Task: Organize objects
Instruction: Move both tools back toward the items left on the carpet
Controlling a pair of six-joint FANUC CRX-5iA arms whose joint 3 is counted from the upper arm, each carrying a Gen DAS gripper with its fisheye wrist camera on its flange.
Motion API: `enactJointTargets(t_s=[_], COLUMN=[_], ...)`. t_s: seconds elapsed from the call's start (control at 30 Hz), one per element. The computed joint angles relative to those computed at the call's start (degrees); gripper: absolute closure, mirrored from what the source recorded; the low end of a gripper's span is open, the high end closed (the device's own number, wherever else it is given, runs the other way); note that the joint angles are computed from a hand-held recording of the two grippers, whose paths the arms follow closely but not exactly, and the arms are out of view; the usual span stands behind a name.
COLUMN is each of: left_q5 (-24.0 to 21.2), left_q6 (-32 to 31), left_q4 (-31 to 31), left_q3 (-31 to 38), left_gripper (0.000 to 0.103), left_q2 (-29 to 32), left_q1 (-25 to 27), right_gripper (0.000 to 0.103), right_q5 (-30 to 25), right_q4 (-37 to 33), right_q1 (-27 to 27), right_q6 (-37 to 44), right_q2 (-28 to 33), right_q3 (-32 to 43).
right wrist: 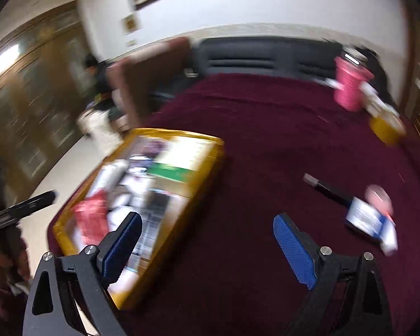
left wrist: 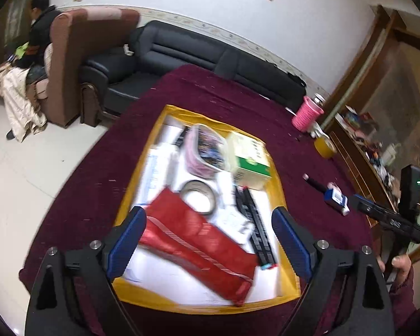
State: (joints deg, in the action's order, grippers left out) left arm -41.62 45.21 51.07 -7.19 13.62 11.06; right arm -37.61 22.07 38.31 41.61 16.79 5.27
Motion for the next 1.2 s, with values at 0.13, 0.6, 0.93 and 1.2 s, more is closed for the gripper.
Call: enactJointTargets(t_s=[0.13,0.6,0.93,1.2], left_q5=[-1.21,-8.66,-8.69,-10.73], left_q6=[-0.27,1.36,4.96,8.57], left_q4=[-1.42,-9.4,-11.18,-12.32], left_q3=[2.02,11.76,9.84,12.01], left_gripper=[0.012,0.012,0.012,0.012], left_q2=[0.54,6.65,4.79,7.0], left_q1=[-3.57,-16.26,-17.39,-16.19], right_gripper=[0.005,0.005,0.005,0.005], right_q5=[1.65,4.89,3.65,-11.71], right_q4=[4.7,11.32,-23.79,-63.48], right_q1=[-3.7,-11.5,-21.01,-26.24], right_q6=[-11.49,-23.77,12.22,44.49], right_q2=[-5.62,-16.26,0.87,1.85], right_q3=[-9.64,-25.04,2.08,10.85])
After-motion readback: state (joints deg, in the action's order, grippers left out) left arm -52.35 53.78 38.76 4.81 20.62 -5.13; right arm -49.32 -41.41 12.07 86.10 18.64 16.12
